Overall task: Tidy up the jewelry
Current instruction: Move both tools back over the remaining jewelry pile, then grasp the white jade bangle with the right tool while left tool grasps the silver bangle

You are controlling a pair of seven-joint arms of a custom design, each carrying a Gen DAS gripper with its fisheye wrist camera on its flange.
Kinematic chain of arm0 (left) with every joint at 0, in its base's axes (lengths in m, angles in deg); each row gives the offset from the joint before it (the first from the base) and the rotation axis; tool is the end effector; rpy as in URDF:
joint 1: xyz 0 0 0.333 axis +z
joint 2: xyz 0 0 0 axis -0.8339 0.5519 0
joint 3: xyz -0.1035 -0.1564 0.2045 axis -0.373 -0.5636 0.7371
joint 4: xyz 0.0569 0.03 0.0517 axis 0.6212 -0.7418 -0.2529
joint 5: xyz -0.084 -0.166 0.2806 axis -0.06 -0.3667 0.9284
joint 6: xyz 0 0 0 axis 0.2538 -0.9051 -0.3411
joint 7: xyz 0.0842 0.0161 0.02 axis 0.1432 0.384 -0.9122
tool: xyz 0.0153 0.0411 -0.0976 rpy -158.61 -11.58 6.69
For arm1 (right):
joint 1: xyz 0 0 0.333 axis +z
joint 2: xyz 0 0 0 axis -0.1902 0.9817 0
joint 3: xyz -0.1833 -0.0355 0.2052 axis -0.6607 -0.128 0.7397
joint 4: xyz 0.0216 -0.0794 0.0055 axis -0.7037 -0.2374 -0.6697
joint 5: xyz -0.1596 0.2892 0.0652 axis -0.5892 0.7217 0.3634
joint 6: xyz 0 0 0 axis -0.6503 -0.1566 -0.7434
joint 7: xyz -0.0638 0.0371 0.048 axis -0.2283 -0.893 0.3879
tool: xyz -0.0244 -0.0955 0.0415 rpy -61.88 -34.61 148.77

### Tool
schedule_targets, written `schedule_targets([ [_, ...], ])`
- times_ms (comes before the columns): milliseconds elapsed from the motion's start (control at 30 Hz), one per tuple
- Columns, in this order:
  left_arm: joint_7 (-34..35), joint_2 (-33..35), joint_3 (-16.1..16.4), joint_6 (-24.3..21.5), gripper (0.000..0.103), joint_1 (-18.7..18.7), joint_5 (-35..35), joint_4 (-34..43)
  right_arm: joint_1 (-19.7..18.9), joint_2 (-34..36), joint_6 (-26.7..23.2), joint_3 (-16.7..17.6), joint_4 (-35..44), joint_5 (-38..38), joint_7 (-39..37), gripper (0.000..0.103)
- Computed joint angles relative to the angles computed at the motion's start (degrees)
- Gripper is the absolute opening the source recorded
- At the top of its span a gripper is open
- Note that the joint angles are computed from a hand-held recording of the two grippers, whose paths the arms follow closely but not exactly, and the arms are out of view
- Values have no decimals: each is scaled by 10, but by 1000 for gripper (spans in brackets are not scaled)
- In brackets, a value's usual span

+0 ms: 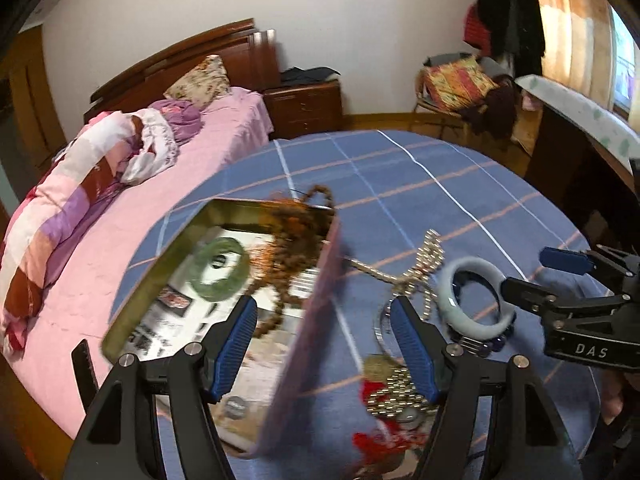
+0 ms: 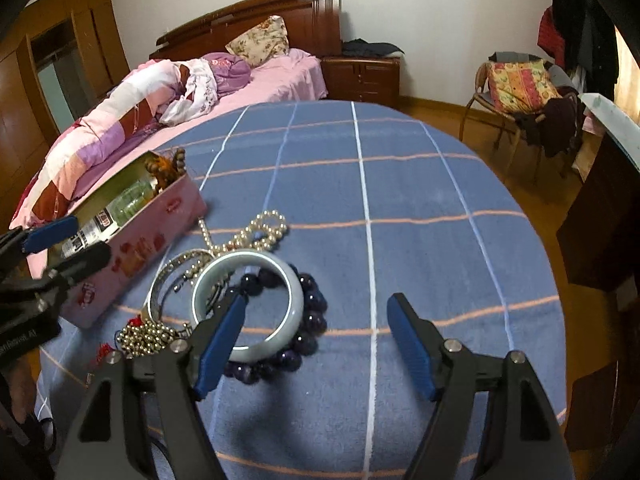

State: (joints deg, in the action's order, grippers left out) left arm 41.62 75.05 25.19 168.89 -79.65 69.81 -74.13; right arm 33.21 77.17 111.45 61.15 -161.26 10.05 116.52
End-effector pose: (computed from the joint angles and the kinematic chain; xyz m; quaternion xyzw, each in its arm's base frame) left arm 0.5827 -0.2756 0.3356 -0.5215 0.7607 -0.2822 0.2639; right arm 0.5796 0.2579 0.3125 -0.6690 0.6463 -0.2127 0.2991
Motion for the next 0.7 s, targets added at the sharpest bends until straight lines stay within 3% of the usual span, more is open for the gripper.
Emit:
schedule_targets([
  [33,2,3,-1,-2,65,-2,1,2,-4,2,-2,4,3,0,-3,70],
  [100,27,14,-20,-15,50,7,-13,14,-13,3,-2,16,5,0,-9,62],
  [167,68,28,-51,-32,46,24,-41,28,-22,6,-3,25,9,2,-15,56],
  [233,85,38,-57,-42,44,24,-58,38,-34,8,-5,38,15,4,-22,53],
  [300,104,47,-64,-51,36,26,-76,47,-38,11,-5,41,19,6,-24,51],
  [533,163,78,-82,-83,29,29,-125,86,-47,23,-24,48,39,3,-26,45],
  [700,191,101,-90,-105,25,29,-157,115,-73,28,-42,74,58,-3,-35,41],
])
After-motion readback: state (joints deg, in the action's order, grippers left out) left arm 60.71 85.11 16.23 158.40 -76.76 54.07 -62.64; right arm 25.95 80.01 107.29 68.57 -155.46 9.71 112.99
